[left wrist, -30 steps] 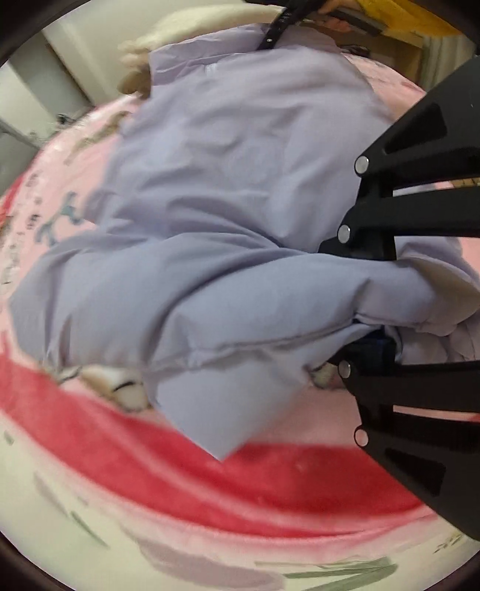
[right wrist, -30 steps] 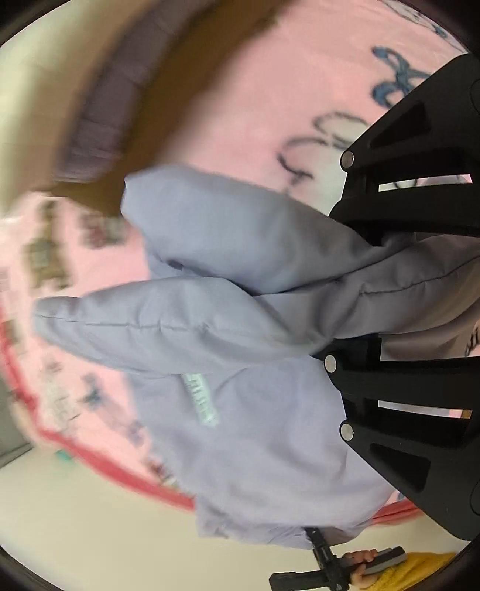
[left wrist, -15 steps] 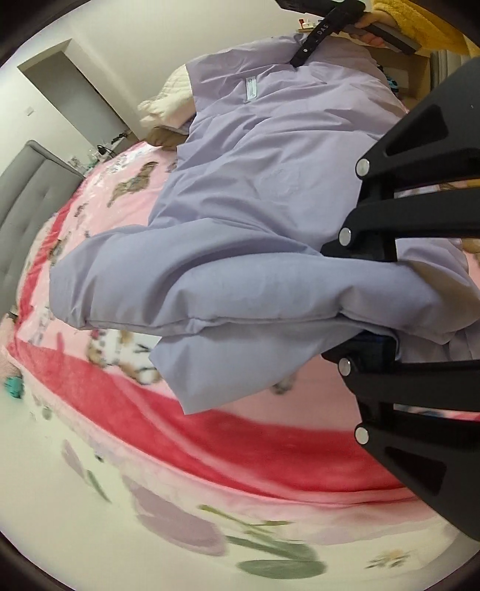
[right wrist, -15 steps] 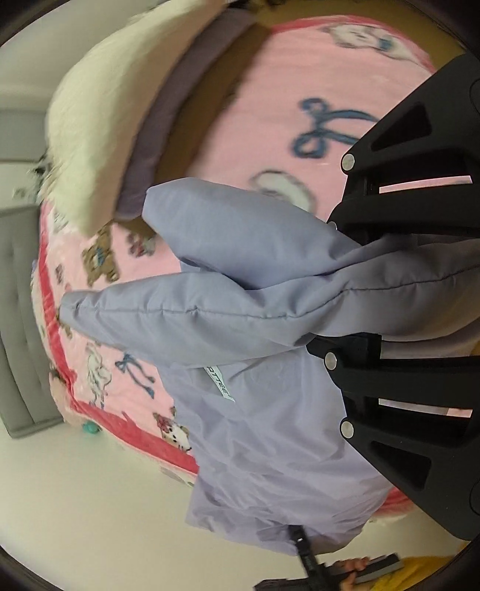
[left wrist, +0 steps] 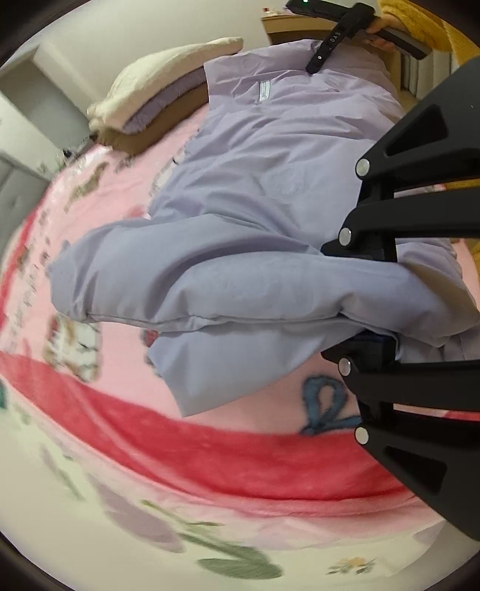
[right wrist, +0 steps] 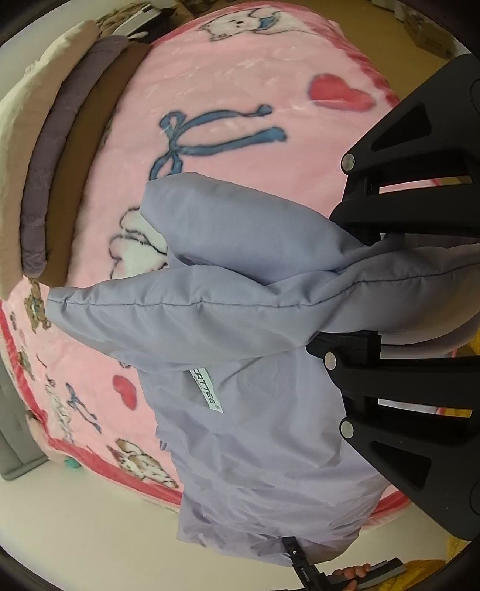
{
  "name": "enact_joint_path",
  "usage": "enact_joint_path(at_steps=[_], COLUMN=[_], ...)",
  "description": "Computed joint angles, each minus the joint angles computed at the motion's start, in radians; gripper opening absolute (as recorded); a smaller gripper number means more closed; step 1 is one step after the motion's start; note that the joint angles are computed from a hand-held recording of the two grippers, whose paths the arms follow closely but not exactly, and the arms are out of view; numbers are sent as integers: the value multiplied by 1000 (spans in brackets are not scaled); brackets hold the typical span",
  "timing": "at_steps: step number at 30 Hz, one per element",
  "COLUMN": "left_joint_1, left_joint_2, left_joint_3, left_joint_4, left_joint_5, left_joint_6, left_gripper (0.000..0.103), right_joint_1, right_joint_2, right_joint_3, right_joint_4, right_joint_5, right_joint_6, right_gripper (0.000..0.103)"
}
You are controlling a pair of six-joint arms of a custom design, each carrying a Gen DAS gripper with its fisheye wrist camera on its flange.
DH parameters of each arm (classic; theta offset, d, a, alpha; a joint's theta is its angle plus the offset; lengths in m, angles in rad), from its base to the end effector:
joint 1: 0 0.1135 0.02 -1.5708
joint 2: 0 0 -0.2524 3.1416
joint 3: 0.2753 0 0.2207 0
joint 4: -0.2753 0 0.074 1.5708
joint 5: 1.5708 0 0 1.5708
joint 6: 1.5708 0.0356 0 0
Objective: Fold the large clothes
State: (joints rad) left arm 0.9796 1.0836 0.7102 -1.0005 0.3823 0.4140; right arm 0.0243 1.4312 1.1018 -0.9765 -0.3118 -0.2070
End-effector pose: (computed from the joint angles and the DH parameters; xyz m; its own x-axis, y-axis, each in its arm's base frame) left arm 0.0904 0.1108 0.2100 -0.7939 -0.5130 -0.3263 -0.4481 0.8565 -0.2562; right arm 0.2332 0.0166 0.2474 -0.9230 -0.2181 -0.3171 -0.2995 0.9245 0.2359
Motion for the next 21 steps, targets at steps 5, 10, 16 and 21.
enact_joint_path(at_steps=[5,10,16,21], left_joint_1=[-14,48,196,211], left_joint_2=[-4,79,356,640], left_joint_3=[58,-64,-68,56], left_joint_4=[-52,64,205,185], left_joint_5=[3,10,37,63], left_joint_6=[-52,65,267,391], left_gripper=[23,26,62,86], right_joint_1=[1,-18,-103,-160], right_joint_2=[-4,52,161,356], right_joint_3=[60,4,-40,42], right_joint_4=[-63,8,63,6], right_joint_5=[5,25,-38,-120], right_joint_6=[15,-23,-112,-145], right_gripper=[23,25,46,71])
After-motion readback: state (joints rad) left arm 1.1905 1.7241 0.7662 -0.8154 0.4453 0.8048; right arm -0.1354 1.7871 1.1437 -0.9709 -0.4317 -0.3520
